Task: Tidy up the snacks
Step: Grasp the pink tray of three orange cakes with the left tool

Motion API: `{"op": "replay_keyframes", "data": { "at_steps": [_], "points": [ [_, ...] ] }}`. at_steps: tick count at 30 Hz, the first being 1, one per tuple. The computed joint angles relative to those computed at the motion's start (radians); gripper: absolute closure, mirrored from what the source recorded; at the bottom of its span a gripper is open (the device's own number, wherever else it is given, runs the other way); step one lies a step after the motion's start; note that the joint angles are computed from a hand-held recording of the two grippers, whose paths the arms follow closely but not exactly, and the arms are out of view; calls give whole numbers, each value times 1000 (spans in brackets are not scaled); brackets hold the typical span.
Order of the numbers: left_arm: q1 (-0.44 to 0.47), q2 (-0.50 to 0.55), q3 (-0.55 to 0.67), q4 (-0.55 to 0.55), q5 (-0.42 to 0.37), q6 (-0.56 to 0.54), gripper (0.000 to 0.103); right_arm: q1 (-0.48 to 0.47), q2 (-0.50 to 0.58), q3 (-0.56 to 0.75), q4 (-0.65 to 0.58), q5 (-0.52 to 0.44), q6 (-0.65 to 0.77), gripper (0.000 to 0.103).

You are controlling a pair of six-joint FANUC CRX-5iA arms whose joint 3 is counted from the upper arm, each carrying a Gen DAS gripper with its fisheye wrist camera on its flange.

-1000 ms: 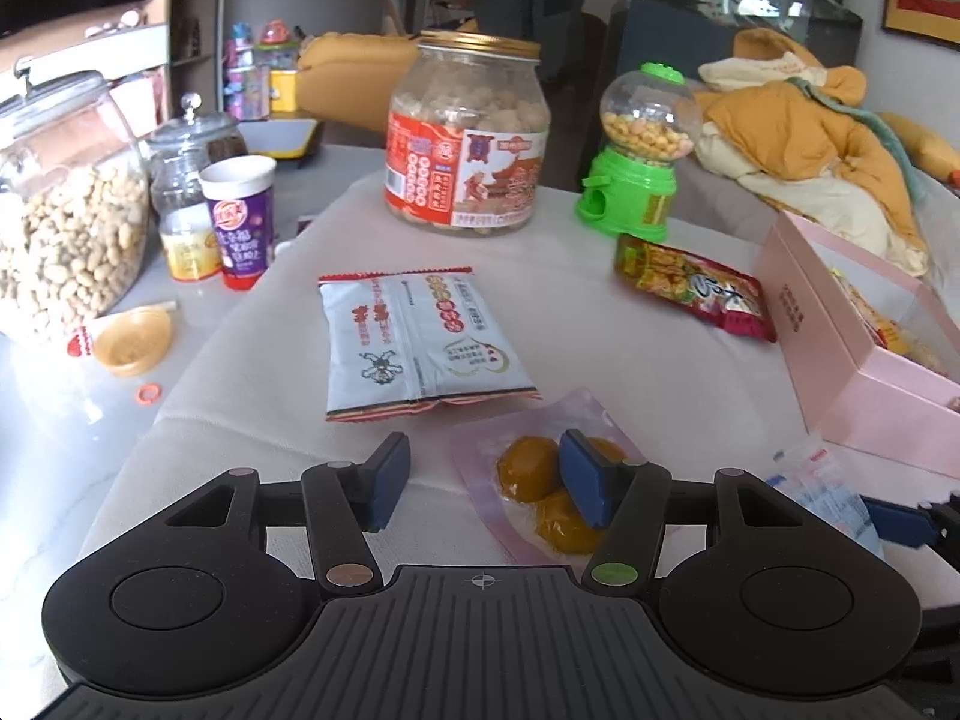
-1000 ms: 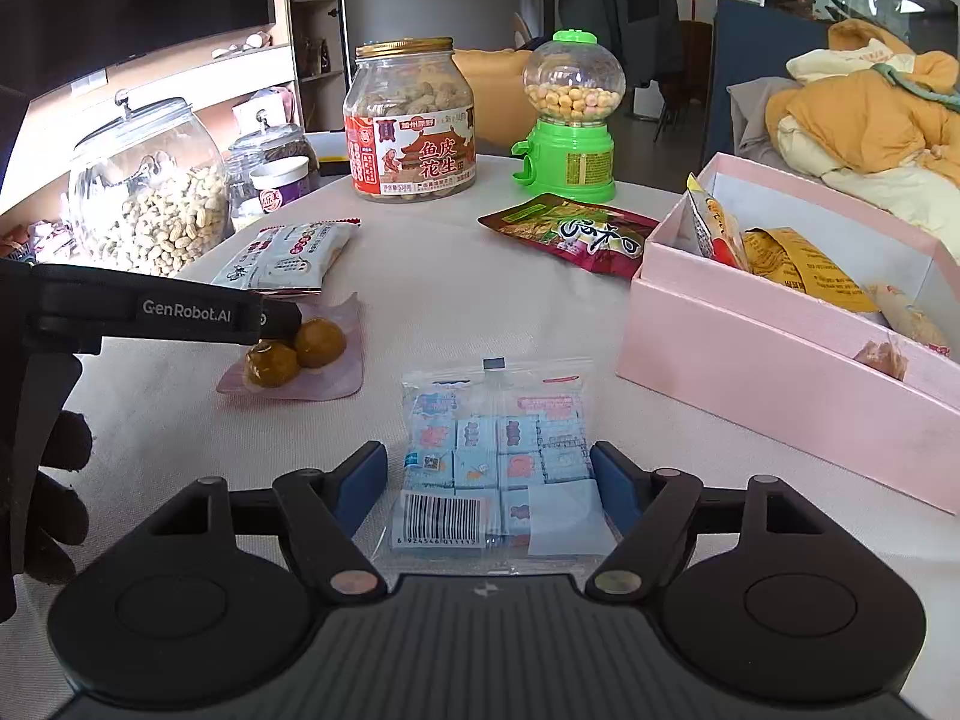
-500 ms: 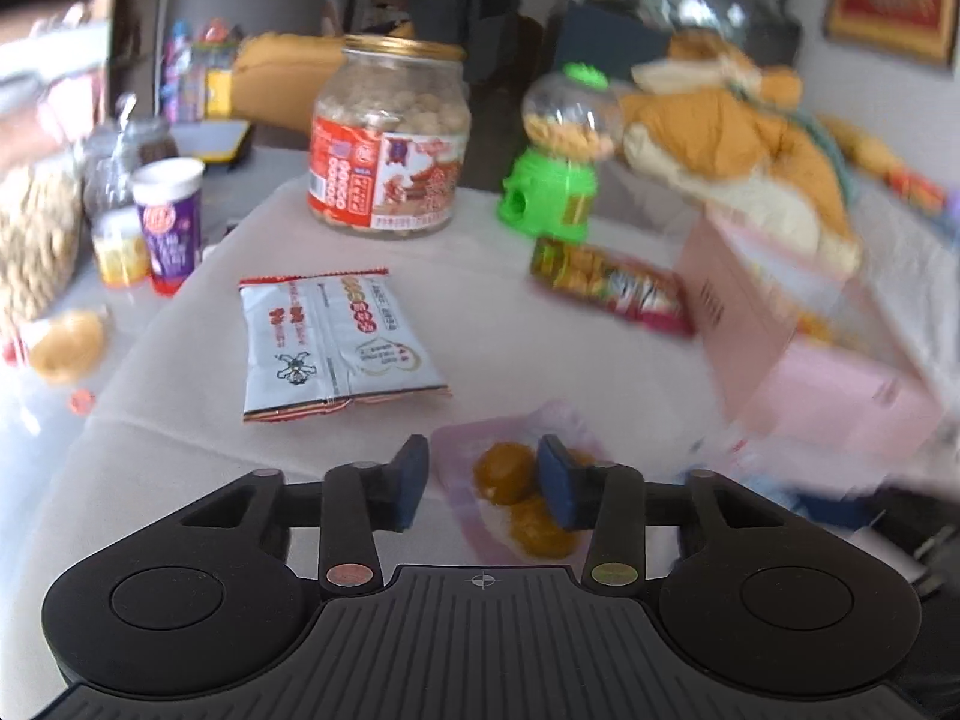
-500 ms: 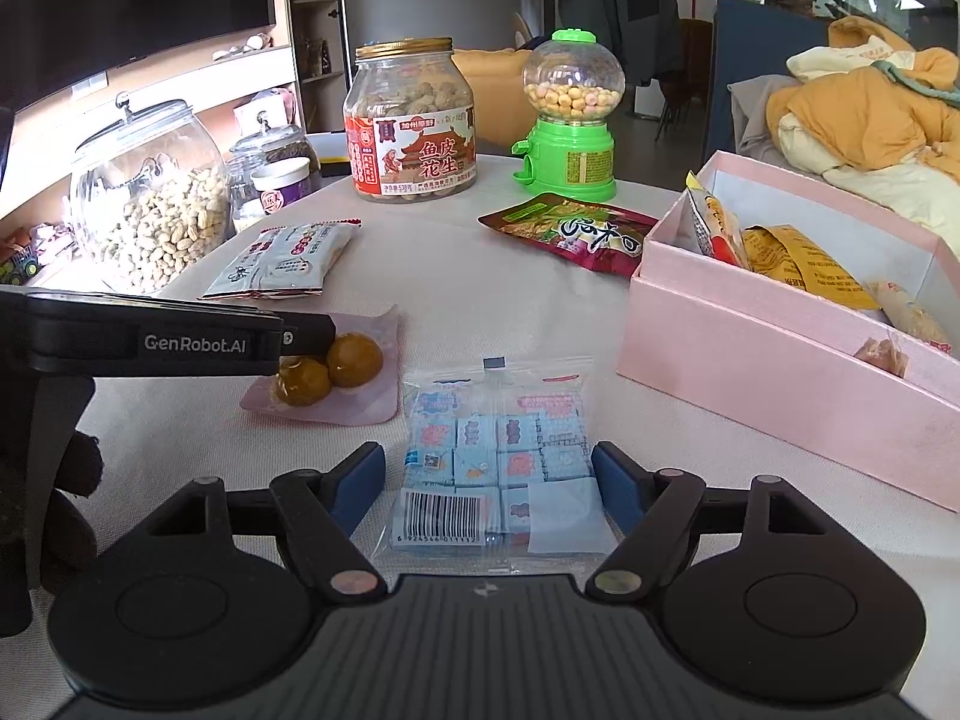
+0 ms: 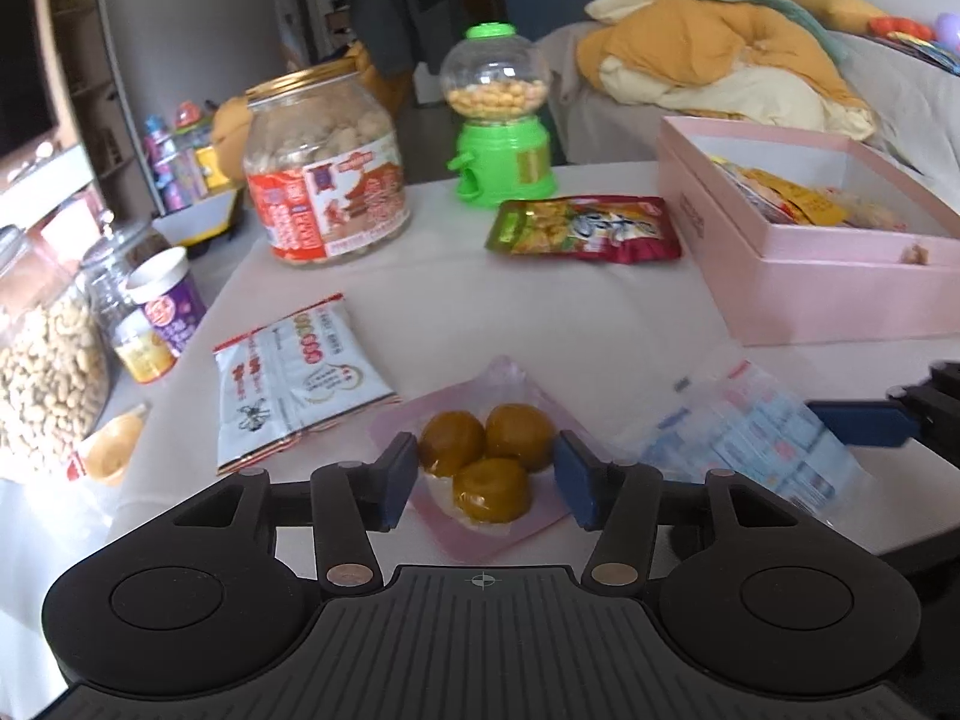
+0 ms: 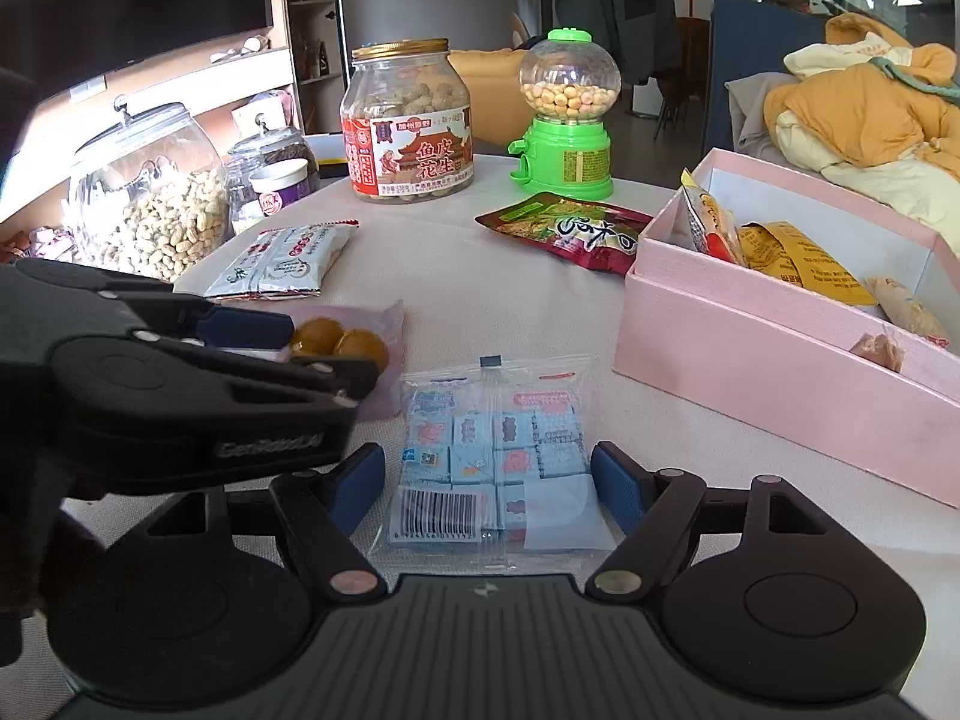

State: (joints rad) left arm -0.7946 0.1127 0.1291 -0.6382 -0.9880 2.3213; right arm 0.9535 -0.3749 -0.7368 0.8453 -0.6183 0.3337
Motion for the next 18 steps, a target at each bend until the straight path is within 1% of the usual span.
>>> {"op": "replay_keyframes", "data": {
  "at_steps": [4,8,11,14,18],
  "points": [
    [22,-6,-6,22,8,6,45,0,0,-1,0,0,0,26],
    [28,-2,-7,22,26,18,45,1,-1,-1,1,-1,-1,26],
    [42,-10,-28,30,72,49,46,1,-1,-1,1,-1,-1,26],
    [27,-24,-55,-13,102,95,46,1,0,0,-1,-1,2,25],
    [39,-29,-62,10,114,50,46,1,0,-1,0,1,1,25]
  ]
}}
